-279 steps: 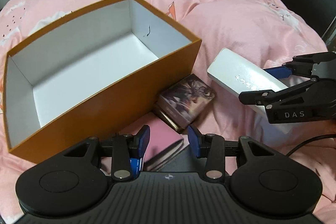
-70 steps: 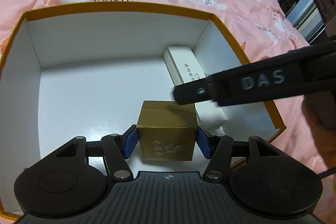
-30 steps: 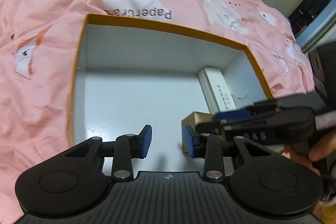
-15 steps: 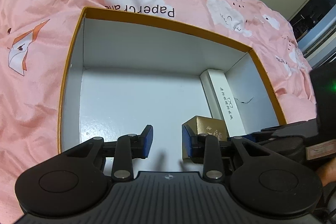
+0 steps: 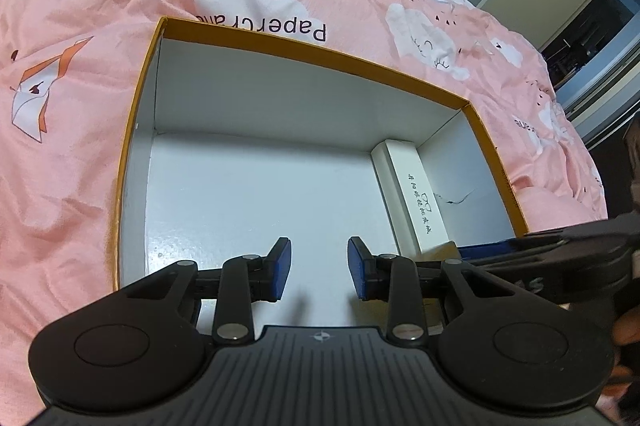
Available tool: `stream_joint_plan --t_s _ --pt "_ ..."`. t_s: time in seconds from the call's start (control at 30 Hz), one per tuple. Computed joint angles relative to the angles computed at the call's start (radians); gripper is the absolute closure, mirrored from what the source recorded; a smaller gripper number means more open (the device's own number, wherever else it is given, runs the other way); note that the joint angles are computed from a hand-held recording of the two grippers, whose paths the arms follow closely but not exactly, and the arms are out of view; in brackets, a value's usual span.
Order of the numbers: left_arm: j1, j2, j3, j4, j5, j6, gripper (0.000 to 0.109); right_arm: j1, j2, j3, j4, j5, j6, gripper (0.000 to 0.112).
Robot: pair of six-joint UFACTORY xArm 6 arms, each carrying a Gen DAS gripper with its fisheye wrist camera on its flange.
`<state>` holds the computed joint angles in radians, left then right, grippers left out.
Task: Organize objects
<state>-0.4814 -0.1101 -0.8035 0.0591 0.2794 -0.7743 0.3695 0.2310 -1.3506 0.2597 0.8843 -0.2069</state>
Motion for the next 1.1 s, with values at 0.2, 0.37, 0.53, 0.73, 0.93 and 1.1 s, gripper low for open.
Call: stream_joint_plan --t_s 0.2,0.37,0.53,0.73,0.93,1.1 --pt "-0.002 0.001 0.004 -0.027 -0.012 0.016 0.072 -0.019 0.065 -0.146 0.011 0.235 0.018 0.05" --pt "-0.005 0.007 0.0 -0.063 -0.014 0.052 0.072 -0.016 0.144 -0.227 -0.003 0.319 0.088 0.05" --pt "-0.008 0.021 -0.008 -0.103 -0.013 0.095 0.072 0.002 0.171 -0.251 -0.059 0.329 0.109 0.049" --pt "-0.018 0.039 -0.014 -0.129 -0.016 0.125 0.072 0.044 0.1 -0.164 -0.166 0.239 0.06 0.046" --pt "-0.019 0.028 -0.007 -0.057 -0.013 0.067 0.072 0.07 0.045 -0.074 -0.21 0.129 -0.062 0.053" --pt "-0.029 0.018 -0.001 -0.055 -0.017 0.081 0.072 0.054 0.051 -0.069 -0.237 0.118 -0.08 0.053"
